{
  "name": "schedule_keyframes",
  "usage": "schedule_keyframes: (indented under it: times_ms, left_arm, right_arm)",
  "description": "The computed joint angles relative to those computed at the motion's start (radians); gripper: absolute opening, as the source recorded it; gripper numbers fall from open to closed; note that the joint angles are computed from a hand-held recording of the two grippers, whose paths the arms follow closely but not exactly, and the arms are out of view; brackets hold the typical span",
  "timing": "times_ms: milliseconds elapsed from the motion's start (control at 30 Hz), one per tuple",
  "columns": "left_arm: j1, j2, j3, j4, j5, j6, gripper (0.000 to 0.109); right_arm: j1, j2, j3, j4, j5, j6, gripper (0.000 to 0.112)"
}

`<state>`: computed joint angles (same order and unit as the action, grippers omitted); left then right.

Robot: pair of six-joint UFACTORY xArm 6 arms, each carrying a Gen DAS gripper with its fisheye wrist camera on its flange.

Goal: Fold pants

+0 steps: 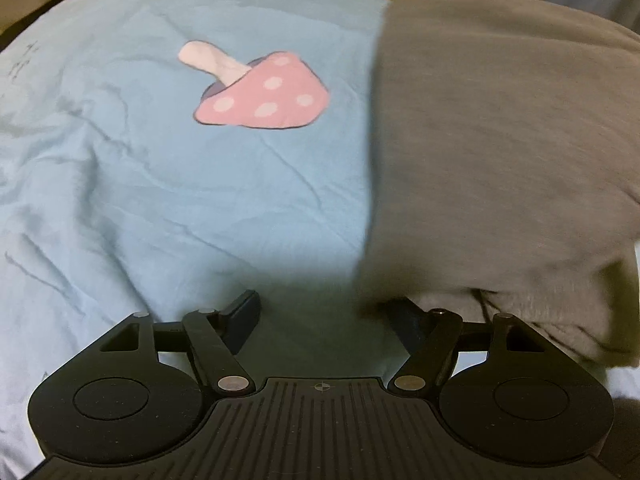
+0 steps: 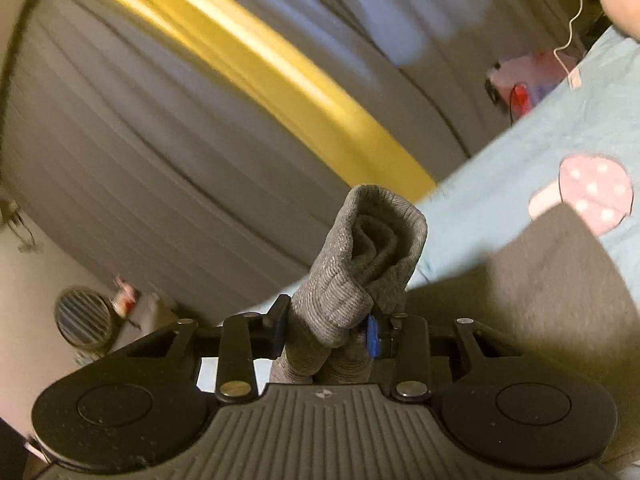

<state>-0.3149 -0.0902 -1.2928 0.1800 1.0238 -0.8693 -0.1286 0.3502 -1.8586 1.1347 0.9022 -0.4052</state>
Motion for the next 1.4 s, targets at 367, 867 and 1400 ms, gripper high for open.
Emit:
schedule_keyframes:
  times_ms: [367, 867, 1400]
  left_arm:
    - [0.007, -0.05, 0.047, -0.001, -0.055, -0.032, 0.078]
    - [-0.012, -0.181, 0.187, 0.307, -0.281, -0.339, 0.083]
    - [0.057, 0.221, -0.169, -0.251, -0.263, 0.248, 0.088]
  right_arm:
    - [-0.038, -0.044, 0.143, -0.44, -0.143, 0.075, 0.056]
    - [-0.087, -0.005, 0.184, -0.392, -0.062, 0.016, 0.093]
    - [-0.159, 0.142, 0.054, -0.224, 0.162, 0.03, 0.099]
